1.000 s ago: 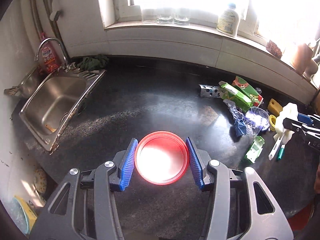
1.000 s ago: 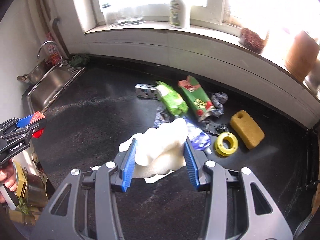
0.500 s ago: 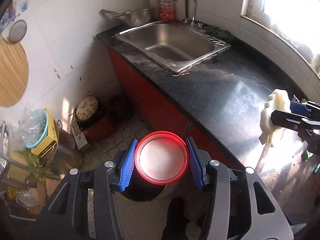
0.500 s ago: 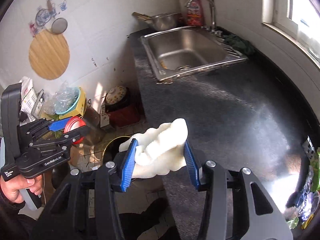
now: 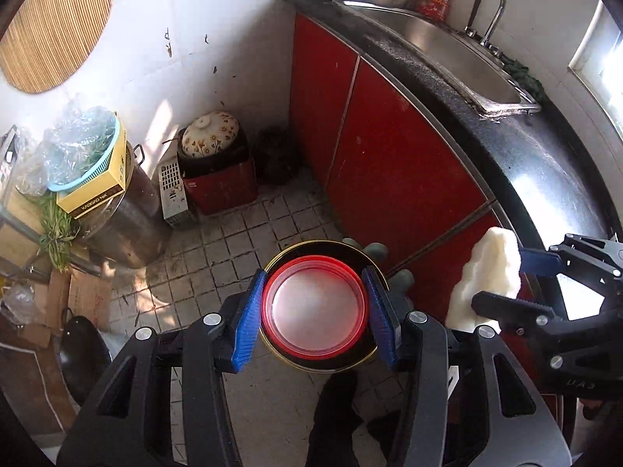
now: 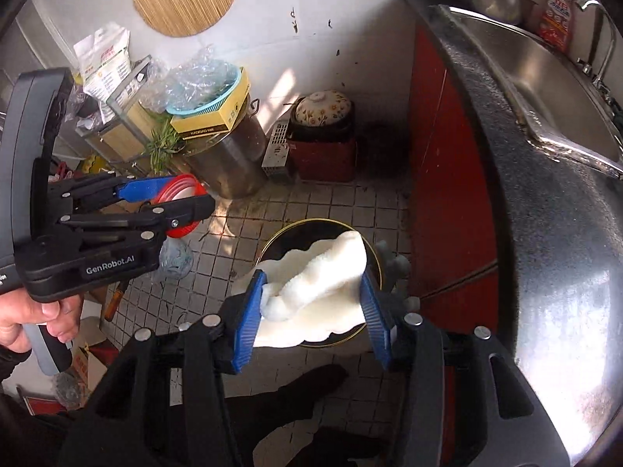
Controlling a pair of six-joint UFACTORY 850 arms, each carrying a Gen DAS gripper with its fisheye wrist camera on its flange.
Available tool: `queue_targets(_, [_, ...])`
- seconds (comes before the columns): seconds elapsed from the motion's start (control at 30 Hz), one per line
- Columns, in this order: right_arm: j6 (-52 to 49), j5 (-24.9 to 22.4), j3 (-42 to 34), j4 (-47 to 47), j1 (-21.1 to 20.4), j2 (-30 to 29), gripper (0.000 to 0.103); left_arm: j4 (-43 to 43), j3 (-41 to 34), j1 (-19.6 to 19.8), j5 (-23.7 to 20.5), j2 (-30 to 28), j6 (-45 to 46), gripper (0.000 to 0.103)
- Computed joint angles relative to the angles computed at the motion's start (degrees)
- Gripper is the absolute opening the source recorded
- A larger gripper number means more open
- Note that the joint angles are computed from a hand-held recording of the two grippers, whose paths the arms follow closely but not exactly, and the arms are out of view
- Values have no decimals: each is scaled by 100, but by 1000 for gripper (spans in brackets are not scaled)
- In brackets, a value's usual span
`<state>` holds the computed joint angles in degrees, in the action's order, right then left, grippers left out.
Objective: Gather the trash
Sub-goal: 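Carry the cap and foam to the black bin and open both tools, then return both tools to the countertop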
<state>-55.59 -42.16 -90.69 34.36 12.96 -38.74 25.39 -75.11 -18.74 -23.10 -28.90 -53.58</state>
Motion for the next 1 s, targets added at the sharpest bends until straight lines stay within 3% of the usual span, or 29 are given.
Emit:
queue_targets(0.4, [171,25,-333,-347,166,-613,52,-774,-253,234,373,-565,978,49])
queue_targets(0.5, [182,6,-393,-347,149,-677,57,-933,-295,247,442,-627,1207,48])
queue_targets(0.53, [151,2,-406,-328,142,-692,65,-1083,-305,264,492,-646,1384,49])
queue_targets(0.63, [167,26,-425,-328,116,-719,77,-955,-339,260,507,-670,1369,75])
queue_targets(0.67, [195,-10,-432,-335,90,-728,79,-777,-310,254,556,-639,1186,78])
queue_targets(1.0, [113,112,170,-281,-96,-160,82,-878,-60,202,669,-245,1411,82])
